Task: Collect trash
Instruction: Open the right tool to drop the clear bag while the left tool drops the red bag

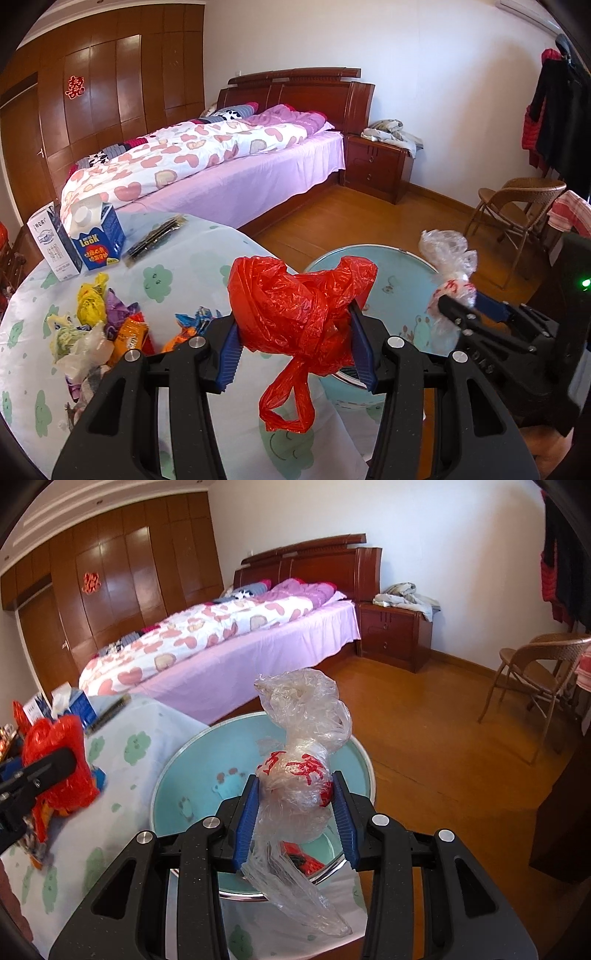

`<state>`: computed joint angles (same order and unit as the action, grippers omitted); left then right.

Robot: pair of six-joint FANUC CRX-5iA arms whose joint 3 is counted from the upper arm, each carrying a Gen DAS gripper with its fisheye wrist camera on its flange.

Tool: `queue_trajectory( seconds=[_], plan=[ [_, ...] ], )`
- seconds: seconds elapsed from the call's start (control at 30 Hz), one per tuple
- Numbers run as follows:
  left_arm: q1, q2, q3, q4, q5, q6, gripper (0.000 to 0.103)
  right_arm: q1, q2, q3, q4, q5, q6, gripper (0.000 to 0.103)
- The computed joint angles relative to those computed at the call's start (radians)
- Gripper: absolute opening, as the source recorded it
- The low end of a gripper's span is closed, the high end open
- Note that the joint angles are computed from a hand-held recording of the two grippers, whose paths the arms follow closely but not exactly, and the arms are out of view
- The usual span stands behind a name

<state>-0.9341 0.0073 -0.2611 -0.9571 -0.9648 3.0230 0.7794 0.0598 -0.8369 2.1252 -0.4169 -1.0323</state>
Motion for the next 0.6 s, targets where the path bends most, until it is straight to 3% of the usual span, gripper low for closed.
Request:
queue_trajectory(
  seconds=[0.13,0.23,0.33,0.5,0.6],
  plan=[
    [0.013,0.008,0.001,0.006,0.008,-0.014,0.050,-0.021,0.044,0.029,0.007,0.043,0.022,0.043],
    [0.019,0.013,0.006,0.011,0.006,-0.020,0.050,-0.012,0.057,0.031,-0.011,0.028,0.040,0.056],
    [0.022,0.017,0.010,0.013,0.006,-0.022,0.050,-0.018,0.054,0.027,0.033,0.022,0.006,0.059],
    [0.025,0.032,0.022,0.014,0.014,-0.028,0.050,-0.021,0.025,-0.002,0.062,-0.037,-0.079,0.063],
    [0.025,0.043,0.032,0.013,0.026,-0.036,0.050,0.002,0.008,-0.024,0.005,-0.102,-0.098,0.064]
  ],
)
